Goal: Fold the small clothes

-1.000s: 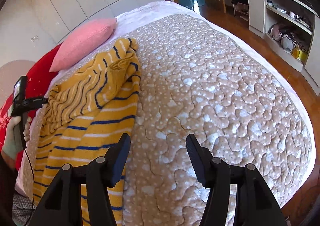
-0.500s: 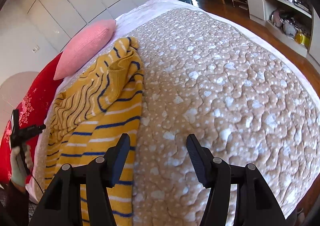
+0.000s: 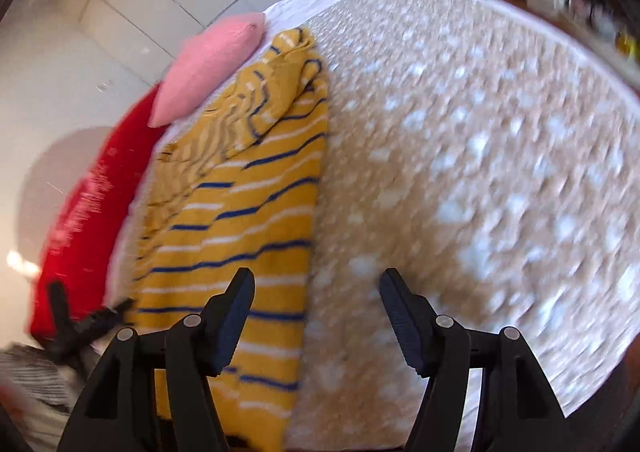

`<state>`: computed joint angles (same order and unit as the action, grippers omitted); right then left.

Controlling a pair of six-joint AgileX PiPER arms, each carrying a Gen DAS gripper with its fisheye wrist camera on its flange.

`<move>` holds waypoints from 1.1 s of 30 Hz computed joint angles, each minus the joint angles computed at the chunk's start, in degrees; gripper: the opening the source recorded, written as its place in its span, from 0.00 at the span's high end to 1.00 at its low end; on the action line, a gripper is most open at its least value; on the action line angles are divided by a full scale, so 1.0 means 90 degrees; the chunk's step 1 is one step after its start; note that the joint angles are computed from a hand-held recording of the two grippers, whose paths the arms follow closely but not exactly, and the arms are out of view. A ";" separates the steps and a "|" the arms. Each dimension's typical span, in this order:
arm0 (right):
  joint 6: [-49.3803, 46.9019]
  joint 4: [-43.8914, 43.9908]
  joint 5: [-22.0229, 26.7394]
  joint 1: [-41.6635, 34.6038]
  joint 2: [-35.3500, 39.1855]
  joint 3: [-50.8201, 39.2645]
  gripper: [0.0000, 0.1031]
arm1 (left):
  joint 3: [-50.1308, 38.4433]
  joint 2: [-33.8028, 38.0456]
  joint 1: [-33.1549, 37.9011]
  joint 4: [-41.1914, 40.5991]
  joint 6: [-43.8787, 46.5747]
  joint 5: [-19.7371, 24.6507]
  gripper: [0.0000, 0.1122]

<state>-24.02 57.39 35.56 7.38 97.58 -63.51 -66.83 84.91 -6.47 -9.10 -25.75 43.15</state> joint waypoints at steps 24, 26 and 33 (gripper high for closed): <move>-0.2974 0.3659 0.2119 0.0231 0.0645 0.1154 0.35 | 0.1057 -0.0938 -0.1201 0.0155 -0.1274 -0.0386 0.79; -0.2850 0.3742 0.1880 0.0387 0.0637 0.1116 0.46 | 0.0859 -0.0814 -0.1220 0.0394 -0.1455 -0.0055 0.91; -0.1909 0.2945 0.1408 0.0524 0.0527 0.0816 0.90 | 0.0589 -0.1178 -0.0944 0.0302 -0.1534 0.0340 0.93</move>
<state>-41.20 83.90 48.23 12.09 102.32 -56.16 -61.53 74.31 -14.97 -6.38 -39.56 46.21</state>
